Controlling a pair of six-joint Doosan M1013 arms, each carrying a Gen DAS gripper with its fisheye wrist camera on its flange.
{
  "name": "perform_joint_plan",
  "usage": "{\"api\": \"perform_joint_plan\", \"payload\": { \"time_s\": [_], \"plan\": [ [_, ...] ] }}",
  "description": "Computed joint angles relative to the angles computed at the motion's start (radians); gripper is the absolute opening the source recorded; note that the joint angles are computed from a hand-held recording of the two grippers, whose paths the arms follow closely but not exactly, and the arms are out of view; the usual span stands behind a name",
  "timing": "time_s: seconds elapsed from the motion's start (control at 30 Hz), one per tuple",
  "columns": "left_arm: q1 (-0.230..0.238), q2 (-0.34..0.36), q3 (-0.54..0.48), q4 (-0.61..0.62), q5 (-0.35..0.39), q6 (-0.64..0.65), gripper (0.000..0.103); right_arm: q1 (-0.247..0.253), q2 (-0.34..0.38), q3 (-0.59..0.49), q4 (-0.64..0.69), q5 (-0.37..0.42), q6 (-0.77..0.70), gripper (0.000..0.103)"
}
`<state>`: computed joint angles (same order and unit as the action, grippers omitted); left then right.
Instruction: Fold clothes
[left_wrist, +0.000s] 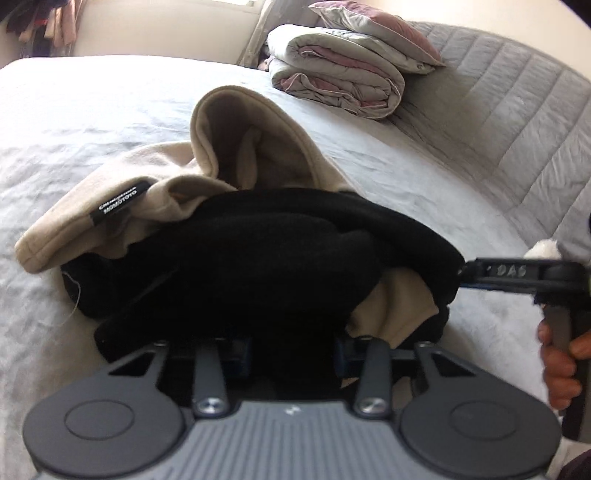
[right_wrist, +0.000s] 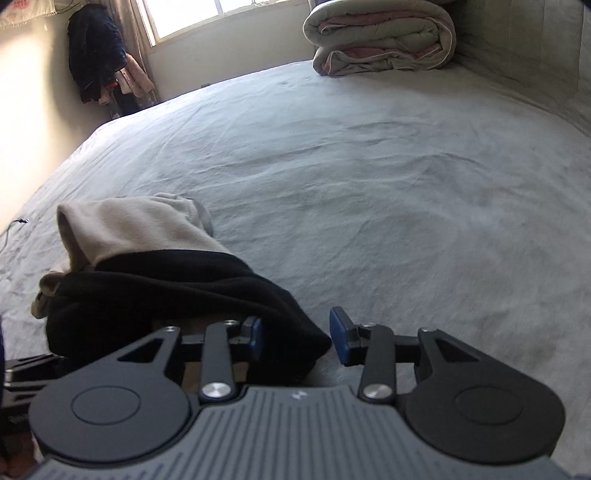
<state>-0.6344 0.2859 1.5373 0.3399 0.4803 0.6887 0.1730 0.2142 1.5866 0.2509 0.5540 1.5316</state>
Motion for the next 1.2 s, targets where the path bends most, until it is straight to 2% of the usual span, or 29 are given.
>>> {"api": "perform_joint_plan", "payload": {
  "time_s": [0.07,0.17,0.3,0.33,0.43,0.57,0.63,0.83,1.03,1.13,1.2],
  "plan": [
    [0.000,-0.007,0.009,0.007,-0.012,-0.014,0.025,0.001,0.005,-0.002,-0.007,-0.001,0.003,0.043],
    [-0.004,-0.015,0.018,0.022,-0.012,-0.011,0.020,0.005,0.011,-0.003,-0.021,-0.006,-0.001,0.045],
    [0.014,-0.017,0.021,-0.046,-0.040,0.004,0.016,0.007,0.024,-0.013,0.016,0.002,-0.044,0.045],
    [0.010,-0.018,0.021,-0.023,-0.041,-0.028,0.015,0.007,0.028,-0.017,0.028,0.012,-0.054,0.042],
    [-0.003,-0.023,0.021,0.070,-0.023,-0.132,0.014,0.005,0.032,-0.021,0.064,0.037,-0.079,0.020],
    [-0.020,-0.038,0.026,0.171,0.001,-0.240,0.013,0.006,0.024,-0.019,0.094,0.053,-0.102,0.007],
    [-0.029,-0.047,0.033,0.237,0.003,-0.305,0.013,0.008,0.016,-0.015,0.101,0.058,-0.113,0.005],
    [-0.057,-0.089,0.067,0.463,0.031,-0.540,0.012,0.012,-0.018,0.006,0.164,0.064,-0.207,0.004],
    [-0.085,-0.142,0.111,0.634,0.062,-0.740,0.011,0.008,-0.054,0.025,0.276,0.126,-0.295,0.004],
    [-0.087,-0.165,0.125,0.625,0.058,-0.744,0.011,0.009,-0.067,0.032,0.314,0.159,-0.330,0.004],
    [-0.075,-0.177,0.128,0.517,0.023,-0.629,0.011,0.016,-0.075,0.039,0.322,0.159,-0.369,0.006]
  ]
}}
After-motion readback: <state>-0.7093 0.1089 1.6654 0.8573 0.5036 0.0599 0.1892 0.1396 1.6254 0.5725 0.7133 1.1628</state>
